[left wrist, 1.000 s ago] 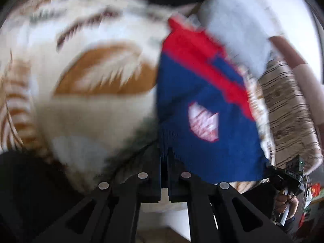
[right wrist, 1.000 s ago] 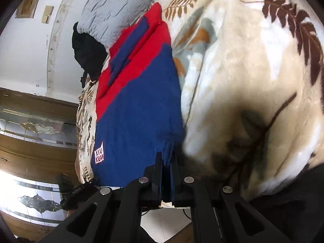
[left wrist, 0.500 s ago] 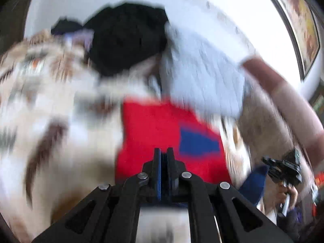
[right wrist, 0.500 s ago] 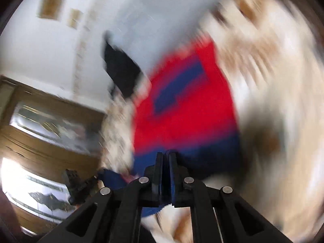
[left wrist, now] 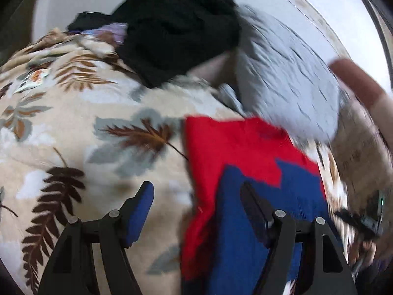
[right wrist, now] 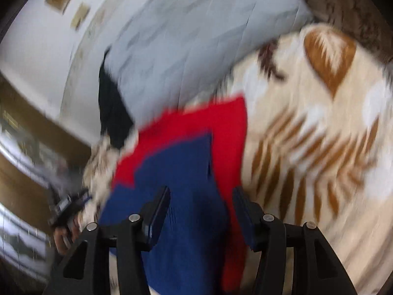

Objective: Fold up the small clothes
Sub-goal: 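Fold the blue hem up toward the red collar with both grippers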

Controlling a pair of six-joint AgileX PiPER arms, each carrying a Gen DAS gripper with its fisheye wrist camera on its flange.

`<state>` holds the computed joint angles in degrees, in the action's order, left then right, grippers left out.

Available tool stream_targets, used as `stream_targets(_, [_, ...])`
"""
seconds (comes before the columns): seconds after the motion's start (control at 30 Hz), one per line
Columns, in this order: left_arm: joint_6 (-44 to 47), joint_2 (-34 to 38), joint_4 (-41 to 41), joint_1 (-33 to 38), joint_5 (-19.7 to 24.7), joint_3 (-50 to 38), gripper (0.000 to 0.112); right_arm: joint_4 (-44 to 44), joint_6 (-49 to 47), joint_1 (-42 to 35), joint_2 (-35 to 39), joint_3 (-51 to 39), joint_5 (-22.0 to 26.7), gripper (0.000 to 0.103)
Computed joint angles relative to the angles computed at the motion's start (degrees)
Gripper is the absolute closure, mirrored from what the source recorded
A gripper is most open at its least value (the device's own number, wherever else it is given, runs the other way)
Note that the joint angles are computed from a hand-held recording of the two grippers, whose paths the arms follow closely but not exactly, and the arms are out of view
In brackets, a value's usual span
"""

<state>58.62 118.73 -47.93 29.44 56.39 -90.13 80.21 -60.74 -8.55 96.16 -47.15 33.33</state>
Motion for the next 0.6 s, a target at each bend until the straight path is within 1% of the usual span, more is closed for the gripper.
stream_targets(0.07, [3.67,-1.82,0.92,-1.37,-0.87,3.17,0.039,-2.41,0.73,2.98,-0.75,0.63,-3.65,0.047])
stream_targets(0.17, [5.56,-2.27,1.92,-4.04,-3.31,5.27,0.039,-3.47,1.24,6.76,-0.82,0.55,-8.16,0.047])
stream_targets(0.23, [3.92,-1.5,3.17,-5.82,-5.26,4.67,0.039,-9.15,5.19,8.87,0.21,-0.68,-11.43,0.047])
stream_targets(0.27, [3.61,-1.07,3.38,-6.48,-5.51,4.28,0.039,-12.38,7.77,9.96,1.07,-1.78,-13.09,0.047])
stream_targets(0.3, [2.52,-0.45,4.38,-7.42,-5.28,3.21,0.039,-14.24,9.41,10.11,1.5,-2.41,-13.33,0.048])
stream_targets(0.33, [1.76,-0.53,4.97,-8.09,-5.72,3.02,0.039,-17.37,12.58,10.38,1.37,-2.96,-13.47,0.052])
stream_targets(0.37, [2.38,-1.07,4.32,-8.49,-6.34,3.43,0.039,-18.26,13.46,10.77,1.08,-2.75,-14.25,0.056])
stream_targets(0.4, [4.08,-2.16,2.71,-8.53,-6.79,4.37,0.039,-19.55,15.08,11.18,0.91,-3.1,-14.85,0.063])
stream_targets(0.47, [8.49,-3.74,-1.23,-8.48,-7.66,6.22,0.039,-17.29,13.09,11.15,-0.94,-1.77,-15.88,0.063])
stream_targets(0.5, [8.98,-3.85,-0.98,-9.13,-8.32,6.23,0.039,-17.49,13.19,11.2,-1.41,-1.62,-16.17,0.063])
stream_targets(0.6, [2.63,-0.61,6.16,-11.82,-8.49,2.39,0.039,-22.69,17.92,11.61,-0.46,-2.93,-16.16,0.063])
